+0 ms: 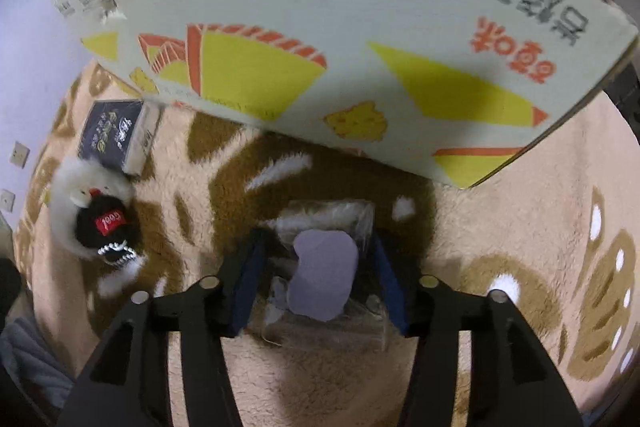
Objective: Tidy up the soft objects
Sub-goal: 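Close left tool on green tissue pack while right tool grips clear plastic bag, then lift green tissue pack with left tool while right tool carries bag over box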
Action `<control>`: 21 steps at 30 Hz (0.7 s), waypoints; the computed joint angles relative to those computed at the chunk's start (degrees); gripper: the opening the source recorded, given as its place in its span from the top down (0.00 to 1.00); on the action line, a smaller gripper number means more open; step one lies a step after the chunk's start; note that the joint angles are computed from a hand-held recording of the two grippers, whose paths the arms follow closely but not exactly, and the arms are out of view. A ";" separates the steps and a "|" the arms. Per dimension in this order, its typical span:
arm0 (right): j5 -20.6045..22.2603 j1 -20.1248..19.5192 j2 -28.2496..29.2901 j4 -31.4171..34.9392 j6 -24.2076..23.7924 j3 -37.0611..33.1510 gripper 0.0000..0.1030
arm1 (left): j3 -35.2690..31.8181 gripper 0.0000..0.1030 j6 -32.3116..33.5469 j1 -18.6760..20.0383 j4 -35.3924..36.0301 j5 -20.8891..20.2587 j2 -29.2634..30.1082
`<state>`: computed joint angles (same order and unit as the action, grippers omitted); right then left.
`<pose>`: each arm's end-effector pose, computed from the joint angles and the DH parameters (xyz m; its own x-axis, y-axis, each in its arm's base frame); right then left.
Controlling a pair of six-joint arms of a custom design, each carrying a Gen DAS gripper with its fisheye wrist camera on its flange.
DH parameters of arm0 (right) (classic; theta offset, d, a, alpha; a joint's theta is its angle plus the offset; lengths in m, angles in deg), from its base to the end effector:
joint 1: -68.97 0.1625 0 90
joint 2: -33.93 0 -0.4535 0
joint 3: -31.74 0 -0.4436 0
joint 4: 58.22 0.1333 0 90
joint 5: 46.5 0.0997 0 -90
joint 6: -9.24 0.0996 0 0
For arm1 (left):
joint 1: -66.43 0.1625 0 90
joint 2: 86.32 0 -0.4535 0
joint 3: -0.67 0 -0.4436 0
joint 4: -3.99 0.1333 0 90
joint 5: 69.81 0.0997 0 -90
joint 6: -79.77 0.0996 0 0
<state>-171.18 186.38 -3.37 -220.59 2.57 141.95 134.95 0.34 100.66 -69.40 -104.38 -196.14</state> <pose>0.3397 -0.4885 -0.0695 -0.6692 -0.4838 0.5640 -0.5417 0.8372 0.0754 -0.1170 -0.3401 0.2974 -0.5892 -0.2750 -0.7597 0.2403 0.8381 -0.4897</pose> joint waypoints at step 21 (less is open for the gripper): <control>4.92 5.14 -7.50 -12.99 -2.61 6.76 0.68 | -0.67 0.24 -6.84 -3.05 5.08 4.30 -3.96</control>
<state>-166.26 191.52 -10.87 -233.58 -0.04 148.71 134.28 -6.49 97.61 -64.32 -100.08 -200.10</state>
